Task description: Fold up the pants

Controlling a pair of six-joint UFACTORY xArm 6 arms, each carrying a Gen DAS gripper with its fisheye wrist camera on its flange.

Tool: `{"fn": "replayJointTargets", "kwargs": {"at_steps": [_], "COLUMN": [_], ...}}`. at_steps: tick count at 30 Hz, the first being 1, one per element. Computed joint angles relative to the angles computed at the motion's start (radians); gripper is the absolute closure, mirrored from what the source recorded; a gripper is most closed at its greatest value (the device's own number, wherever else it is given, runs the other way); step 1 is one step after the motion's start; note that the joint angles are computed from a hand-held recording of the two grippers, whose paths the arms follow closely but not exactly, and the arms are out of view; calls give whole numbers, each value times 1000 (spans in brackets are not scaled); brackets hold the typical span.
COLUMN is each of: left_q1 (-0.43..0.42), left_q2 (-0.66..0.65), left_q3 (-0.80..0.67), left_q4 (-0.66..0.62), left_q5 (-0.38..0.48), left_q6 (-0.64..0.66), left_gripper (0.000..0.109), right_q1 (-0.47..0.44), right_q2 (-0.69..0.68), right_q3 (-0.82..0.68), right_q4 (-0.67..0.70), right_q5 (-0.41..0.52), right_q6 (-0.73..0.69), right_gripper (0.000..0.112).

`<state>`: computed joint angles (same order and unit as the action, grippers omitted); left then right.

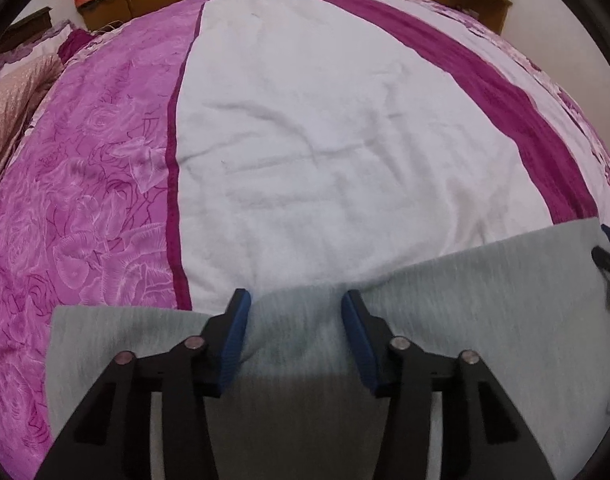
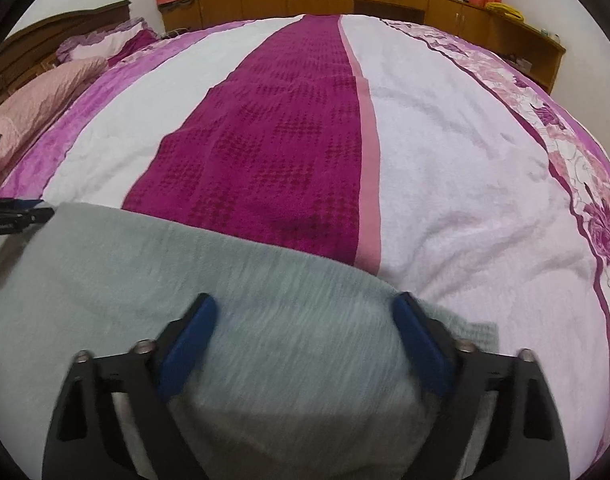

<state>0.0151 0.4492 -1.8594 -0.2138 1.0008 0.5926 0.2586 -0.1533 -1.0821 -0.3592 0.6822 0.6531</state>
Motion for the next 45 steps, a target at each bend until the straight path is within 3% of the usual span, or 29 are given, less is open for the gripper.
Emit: {"fn": "replayJointTargets", "kwargs": {"at_steps": [1, 2, 3, 4, 9, 15, 23, 39, 45], "left_q1": [-4, -8, -6, -4, 12, 34, 62, 177, 218], "left_q2": [-15, -41, -67, -84, -222, -364, -579, -759, -820], "left_q3": [20, 54, 80, 94, 223, 327, 493, 624, 684], "left_q4": [15, 30, 19, 4, -59, -135, -246, -326, -343], "left_q5": [-25, -56, -68, -72, -104, -94, -76, 36, 67], "left_q6": [-11, -21, -16, -9, 64, 99, 181, 221, 229], "left_gripper": [78, 94, 99, 100, 101, 101, 101, 101, 101], "right_q1": [4, 10, 13, 15, 10, 34, 94, 226, 191], "right_q2": [-4, -12, -15, -21, -99, -218, -356, -547, -569], "right_q3": [0, -2, -6, -8, 41, 112, 175, 264, 290], "right_q4": [1, 8, 18, 26, 105, 118, 33, -61, 20], "right_q5": [4, 12, 21, 28, 7, -4, 32, 139, 152], "right_q6": [0, -6, -15, -21, -14, 31, 149, 297, 319], "right_gripper": [58, 65, 79, 91, 111, 112, 112, 112, 112]}}
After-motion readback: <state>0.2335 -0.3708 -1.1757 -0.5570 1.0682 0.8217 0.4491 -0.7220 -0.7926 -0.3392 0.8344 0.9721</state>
